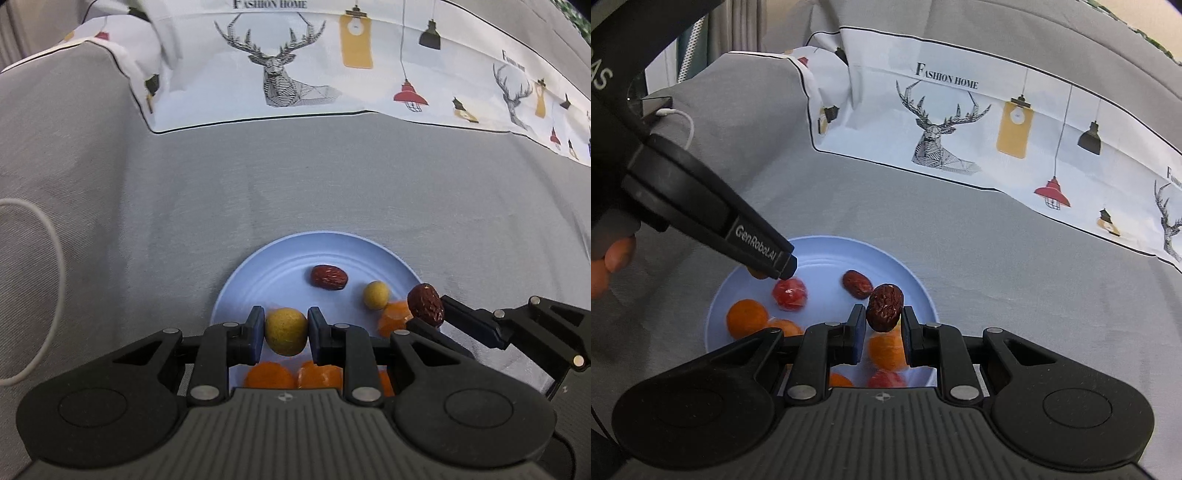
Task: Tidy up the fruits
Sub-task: 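Release the yellow fruit with the left tool while the right tool releases the jujube, then lift both open tools away from the plate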
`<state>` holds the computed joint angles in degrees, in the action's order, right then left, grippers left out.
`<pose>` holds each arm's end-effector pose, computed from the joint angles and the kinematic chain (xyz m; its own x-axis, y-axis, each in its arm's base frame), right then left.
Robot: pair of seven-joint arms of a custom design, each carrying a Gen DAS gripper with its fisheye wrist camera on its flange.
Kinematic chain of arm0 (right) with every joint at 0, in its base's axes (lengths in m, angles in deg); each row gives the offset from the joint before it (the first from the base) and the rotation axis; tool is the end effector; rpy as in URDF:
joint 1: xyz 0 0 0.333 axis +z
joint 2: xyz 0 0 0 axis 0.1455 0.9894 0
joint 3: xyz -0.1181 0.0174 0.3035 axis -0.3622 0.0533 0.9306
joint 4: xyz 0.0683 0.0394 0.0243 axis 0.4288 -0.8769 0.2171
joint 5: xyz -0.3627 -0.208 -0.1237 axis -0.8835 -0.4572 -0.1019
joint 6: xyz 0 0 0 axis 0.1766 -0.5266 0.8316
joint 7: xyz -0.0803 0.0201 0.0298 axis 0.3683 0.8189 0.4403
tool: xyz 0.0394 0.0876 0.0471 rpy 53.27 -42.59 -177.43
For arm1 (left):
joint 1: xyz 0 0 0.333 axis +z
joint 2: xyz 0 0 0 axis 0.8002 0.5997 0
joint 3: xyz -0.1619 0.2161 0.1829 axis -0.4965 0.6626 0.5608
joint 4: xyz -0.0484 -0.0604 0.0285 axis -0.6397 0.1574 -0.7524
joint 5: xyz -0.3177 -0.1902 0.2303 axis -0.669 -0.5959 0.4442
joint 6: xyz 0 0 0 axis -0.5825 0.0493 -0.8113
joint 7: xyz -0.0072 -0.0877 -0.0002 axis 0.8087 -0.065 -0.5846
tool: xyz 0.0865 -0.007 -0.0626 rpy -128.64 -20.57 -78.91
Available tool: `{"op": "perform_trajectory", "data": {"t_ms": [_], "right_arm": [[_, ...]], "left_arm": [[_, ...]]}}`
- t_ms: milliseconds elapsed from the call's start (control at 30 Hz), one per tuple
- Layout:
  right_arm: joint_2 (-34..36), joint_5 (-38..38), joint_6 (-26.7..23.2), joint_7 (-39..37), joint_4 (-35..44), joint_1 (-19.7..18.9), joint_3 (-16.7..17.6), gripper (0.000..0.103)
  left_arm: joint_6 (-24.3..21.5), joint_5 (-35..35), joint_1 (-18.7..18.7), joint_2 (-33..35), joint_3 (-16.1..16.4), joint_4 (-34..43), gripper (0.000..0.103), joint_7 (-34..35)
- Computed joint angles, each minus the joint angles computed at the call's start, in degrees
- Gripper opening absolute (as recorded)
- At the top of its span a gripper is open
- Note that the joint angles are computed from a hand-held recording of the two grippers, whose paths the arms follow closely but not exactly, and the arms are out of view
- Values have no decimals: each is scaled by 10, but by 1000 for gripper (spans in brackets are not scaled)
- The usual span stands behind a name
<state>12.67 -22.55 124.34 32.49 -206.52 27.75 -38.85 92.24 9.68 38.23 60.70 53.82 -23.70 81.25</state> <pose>0.5631 0.1472 0.5176 0.4562 -0.8878 0.0611 -0.5746 -0.3463 -0.7415 0.6017 -0.2883 0.5406 -0.0117 -0.9999 0.0018 -0.8780 0.0094 -0.4785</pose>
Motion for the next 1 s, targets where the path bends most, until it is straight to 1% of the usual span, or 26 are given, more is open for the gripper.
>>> {"op": "perform_trajectory", "data": {"t_ms": [33,67,100,133,167,200,233,267,333,367,467,533,633,733,833,933,1000], "right_arm": [[2,-5,-5,3,3,-2,1,21],[5,-4,-16,-1,8,-2,-1,22],[9,8,-49,-19,20,1,-6,22],[12,17,-75,-27,29,-2,-7,26],[10,8,-79,-10,28,-10,1,47],[4,-12,-72,19,23,-19,10,67],[-7,-26,-68,36,15,-25,14,72],[-21,-18,-68,26,7,-21,10,74],[-55,-5,-74,12,-14,-11,1,83],[-74,-4,-76,14,-27,-7,-2,89],[-145,-19,-86,31,-76,1,-11,91],[-194,-40,-96,59,-109,-2,-12,93],[-263,-68,-111,103,-153,-5,-16,95],[-324,-95,-119,135,-192,-5,-19,96],[-369,-120,-115,162,-219,-3,-20,96],[-408,-137,-102,186,-240,5,-26,96],[-429,-147,-94,199,-251,12,-32,98]], "left_arm": [[3,10,-2,0,0,0,45,-3],[7,21,-4,-1,0,-1,82,-6],[12,38,-6,-6,0,-6,96,-14],[19,61,-8,-15,-1,-15,103,-29],[24,81,-9,-26,-2,-25,102,-39],[20,85,-8,-33,-5,-28,102,-34],[2,83,-8,-40,-8,-28,102,-28],[-20,80,-8,-49,-11,-29,102,-30],[-41,73,-6,-74,-18,-45,103,-41],[-51,69,-5,-92,-22,-58,103,-50],[-73,45,1,-147,-36,-96,103,-62],[-84,31,4,-186,-49,-121,103,-78],[-93,9,7,-241,-68,-154,103,-95],[-91,1,11,-290,-90,-184,103,-113],[-96,0,15,-332,-113,-205,103,-131],[-117,7,23,-364,-138,-214,103,-154],[-138,16,29,-379,-155,-215,103,-170]]}}
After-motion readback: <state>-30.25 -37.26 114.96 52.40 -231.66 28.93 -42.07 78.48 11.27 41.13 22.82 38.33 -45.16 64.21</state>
